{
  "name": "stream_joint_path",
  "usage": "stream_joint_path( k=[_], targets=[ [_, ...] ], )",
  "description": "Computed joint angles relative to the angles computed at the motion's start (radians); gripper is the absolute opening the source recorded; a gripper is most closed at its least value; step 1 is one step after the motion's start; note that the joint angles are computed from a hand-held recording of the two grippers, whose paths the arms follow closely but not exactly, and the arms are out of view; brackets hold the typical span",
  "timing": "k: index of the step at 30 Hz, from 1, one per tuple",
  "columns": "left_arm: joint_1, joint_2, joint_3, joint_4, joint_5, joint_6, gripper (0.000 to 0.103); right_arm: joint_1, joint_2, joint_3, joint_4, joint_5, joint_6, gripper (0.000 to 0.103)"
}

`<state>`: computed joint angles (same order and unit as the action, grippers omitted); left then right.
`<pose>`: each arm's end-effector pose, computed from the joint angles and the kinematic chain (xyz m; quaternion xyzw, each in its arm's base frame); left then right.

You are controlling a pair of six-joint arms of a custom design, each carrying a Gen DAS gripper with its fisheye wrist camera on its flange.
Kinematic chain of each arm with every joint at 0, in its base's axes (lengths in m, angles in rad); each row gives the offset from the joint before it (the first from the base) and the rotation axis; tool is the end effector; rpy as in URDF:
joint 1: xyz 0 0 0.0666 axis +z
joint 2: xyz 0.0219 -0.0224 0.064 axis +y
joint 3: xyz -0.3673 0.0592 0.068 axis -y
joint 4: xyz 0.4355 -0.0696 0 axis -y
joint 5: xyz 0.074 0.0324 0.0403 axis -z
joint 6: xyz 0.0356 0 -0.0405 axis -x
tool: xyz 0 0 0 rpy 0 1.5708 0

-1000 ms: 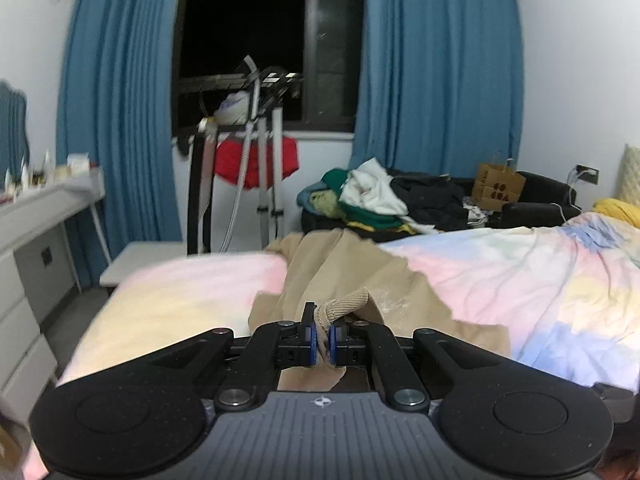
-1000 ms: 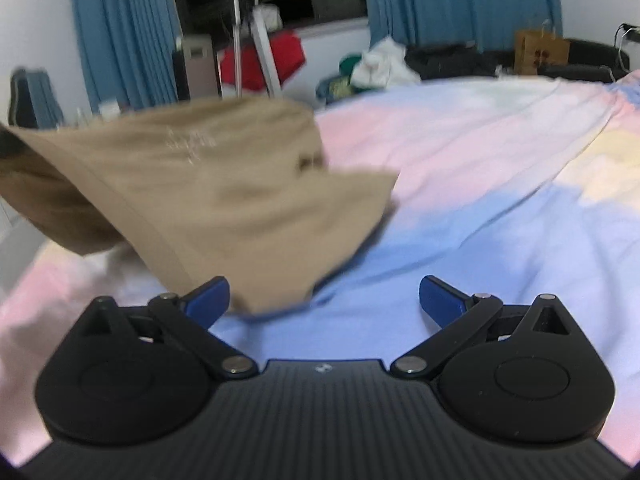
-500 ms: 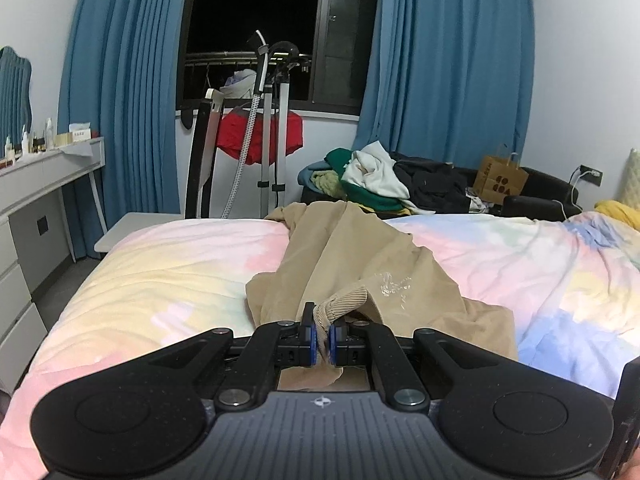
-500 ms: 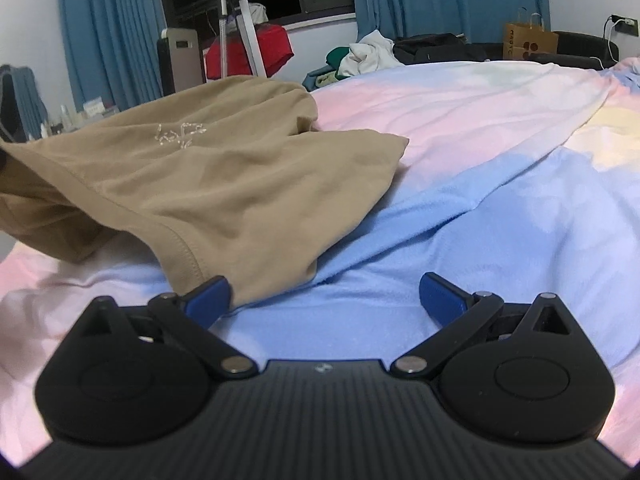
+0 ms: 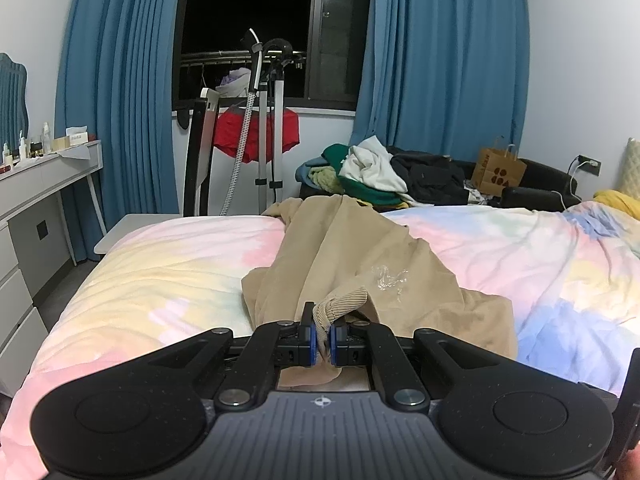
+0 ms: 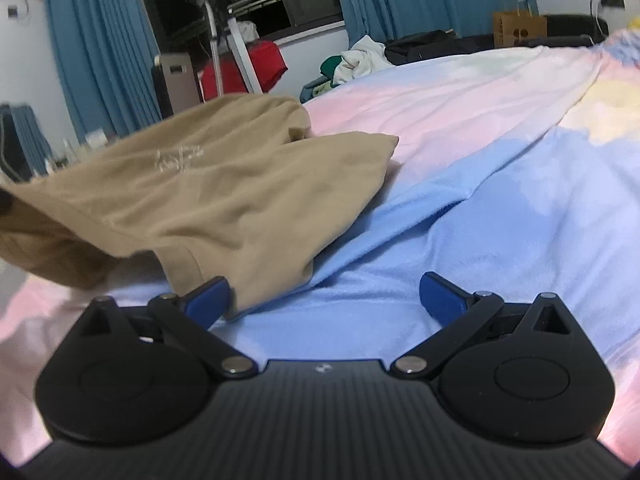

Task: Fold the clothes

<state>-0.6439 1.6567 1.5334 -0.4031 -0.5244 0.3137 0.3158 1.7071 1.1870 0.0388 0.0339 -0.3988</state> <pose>0.5254 -0.3726 0.3843 0.0100 0.8470 -0.0225 0.5311 0.5843 0.1892 0.2179 0.0443 0.8540 0.1676 0.4905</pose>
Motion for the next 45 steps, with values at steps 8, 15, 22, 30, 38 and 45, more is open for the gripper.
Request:
stream_joint_path(
  k=[8,15,22,30,38,45],
  targets=[
    [0.019,0.003,0.011,-0.011,0.024,0.014,0.006,0.005,0.006,0.013,-0.018,0.013,0.010,0.103],
    [0.025,0.001,0.014,-0.019,0.023,0.015,0.006,0.010,0.005,0.010,-0.017,0.025,0.018,0.103],
    [0.025,0.000,0.005,-0.003,0.023,0.009,0.007,0.013,0.003,0.009,-0.016,0.030,0.019,0.103],
    [0.026,0.003,0.008,0.001,0.023,0.028,0.007,0.015,0.003,0.010,-0.020,0.037,0.022,0.103],
    [0.031,-0.005,-0.002,0.013,0.034,0.045,0.006,0.019,0.005,0.013,-0.026,0.051,0.030,0.103],
    [0.040,-0.008,-0.003,0.023,0.046,0.060,0.007,0.030,0.022,0.043,-0.053,0.097,-0.026,0.103]
  ],
)
